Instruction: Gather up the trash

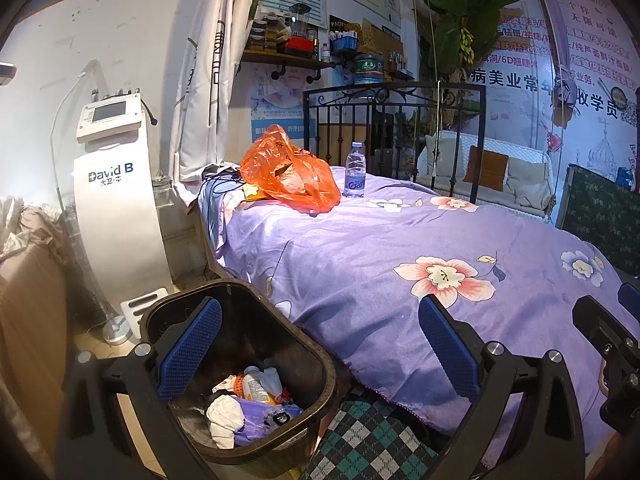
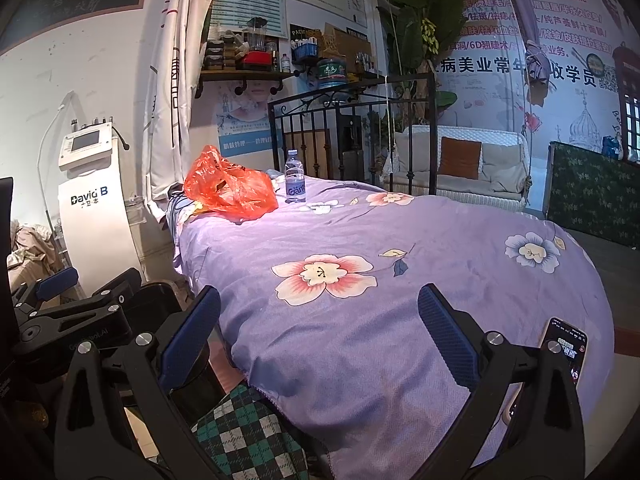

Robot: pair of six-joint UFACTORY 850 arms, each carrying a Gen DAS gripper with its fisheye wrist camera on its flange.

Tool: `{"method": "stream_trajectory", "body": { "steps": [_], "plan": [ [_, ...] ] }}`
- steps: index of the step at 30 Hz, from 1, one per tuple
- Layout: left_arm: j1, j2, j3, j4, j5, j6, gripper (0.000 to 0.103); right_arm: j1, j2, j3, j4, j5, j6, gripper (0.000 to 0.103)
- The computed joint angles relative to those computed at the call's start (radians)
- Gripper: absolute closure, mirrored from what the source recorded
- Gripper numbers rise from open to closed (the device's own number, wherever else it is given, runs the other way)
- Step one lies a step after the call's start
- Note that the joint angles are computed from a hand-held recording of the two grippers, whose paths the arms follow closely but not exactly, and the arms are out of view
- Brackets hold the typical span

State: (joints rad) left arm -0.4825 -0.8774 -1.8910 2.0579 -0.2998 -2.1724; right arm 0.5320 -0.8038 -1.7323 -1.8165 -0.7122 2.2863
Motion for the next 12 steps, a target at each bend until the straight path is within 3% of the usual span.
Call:
{"method": "stream_trajectory", "body": {
  "steps": [12],
  "plan": [
    [0.003, -0.002, -0.005, -0.040, 0.020, 0.034, 0.006, 0.003, -0.008, -0.009, 0.015, 0.001, -0.009, 0.006]
  ]
}}
